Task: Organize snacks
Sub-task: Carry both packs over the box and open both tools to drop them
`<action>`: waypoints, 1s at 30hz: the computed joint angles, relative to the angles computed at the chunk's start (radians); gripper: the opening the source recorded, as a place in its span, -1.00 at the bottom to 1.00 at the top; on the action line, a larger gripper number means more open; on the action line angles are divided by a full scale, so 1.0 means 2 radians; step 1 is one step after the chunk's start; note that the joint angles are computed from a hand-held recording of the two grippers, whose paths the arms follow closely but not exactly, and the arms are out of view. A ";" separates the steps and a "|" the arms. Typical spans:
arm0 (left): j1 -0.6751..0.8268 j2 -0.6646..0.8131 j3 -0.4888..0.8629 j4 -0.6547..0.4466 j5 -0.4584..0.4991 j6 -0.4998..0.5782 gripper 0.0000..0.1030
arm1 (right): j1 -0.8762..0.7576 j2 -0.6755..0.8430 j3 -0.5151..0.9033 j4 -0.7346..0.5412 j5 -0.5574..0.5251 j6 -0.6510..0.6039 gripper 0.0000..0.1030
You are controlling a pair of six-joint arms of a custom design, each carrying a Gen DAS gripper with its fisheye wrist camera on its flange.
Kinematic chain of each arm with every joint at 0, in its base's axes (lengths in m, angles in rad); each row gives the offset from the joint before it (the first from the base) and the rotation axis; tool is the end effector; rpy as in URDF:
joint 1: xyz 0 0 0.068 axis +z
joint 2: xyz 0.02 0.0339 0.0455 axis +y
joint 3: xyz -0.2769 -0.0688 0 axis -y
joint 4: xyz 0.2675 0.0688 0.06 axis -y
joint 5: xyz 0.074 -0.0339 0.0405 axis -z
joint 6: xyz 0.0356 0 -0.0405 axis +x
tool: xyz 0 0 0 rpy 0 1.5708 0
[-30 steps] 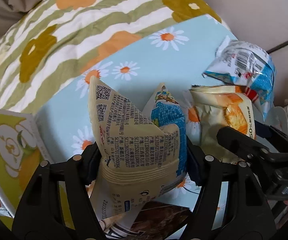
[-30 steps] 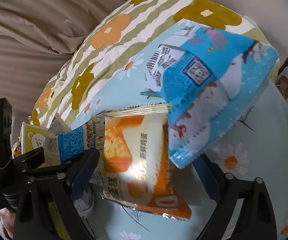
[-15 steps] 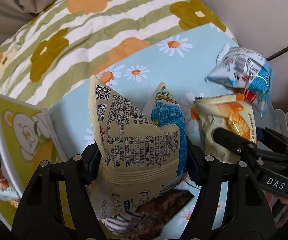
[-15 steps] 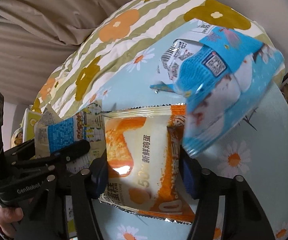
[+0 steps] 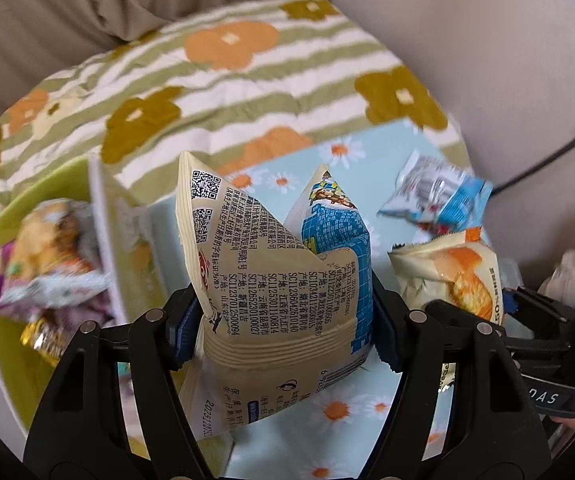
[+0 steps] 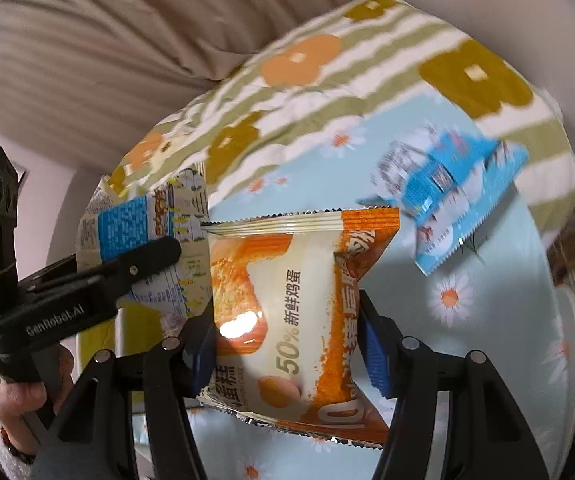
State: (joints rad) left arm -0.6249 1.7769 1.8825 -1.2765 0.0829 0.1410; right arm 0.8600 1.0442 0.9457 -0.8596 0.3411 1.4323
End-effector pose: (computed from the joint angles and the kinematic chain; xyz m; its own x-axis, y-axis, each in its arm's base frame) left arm 0.3056 -0.2241 0.3716 -0.6540 0.6444 -0.3962 0.7081 0.7058 -0.0208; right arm 0.1492 0.1550 0.2983 -0.6567 0.6678 -0.3504 0.4474 0.7191 0.5318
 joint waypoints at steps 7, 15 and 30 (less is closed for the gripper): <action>0.051 -0.068 0.029 -0.021 0.018 -0.038 0.29 | 0.028 0.038 0.113 -0.054 0.032 -0.083 0.10; 0.212 -0.105 0.047 -0.049 0.064 0.025 0.30 | 0.051 0.166 0.265 -0.047 0.055 -0.158 0.10; 0.422 -0.044 -0.036 0.006 0.124 0.198 0.97 | 0.058 0.409 0.482 -0.044 0.018 -0.163 0.10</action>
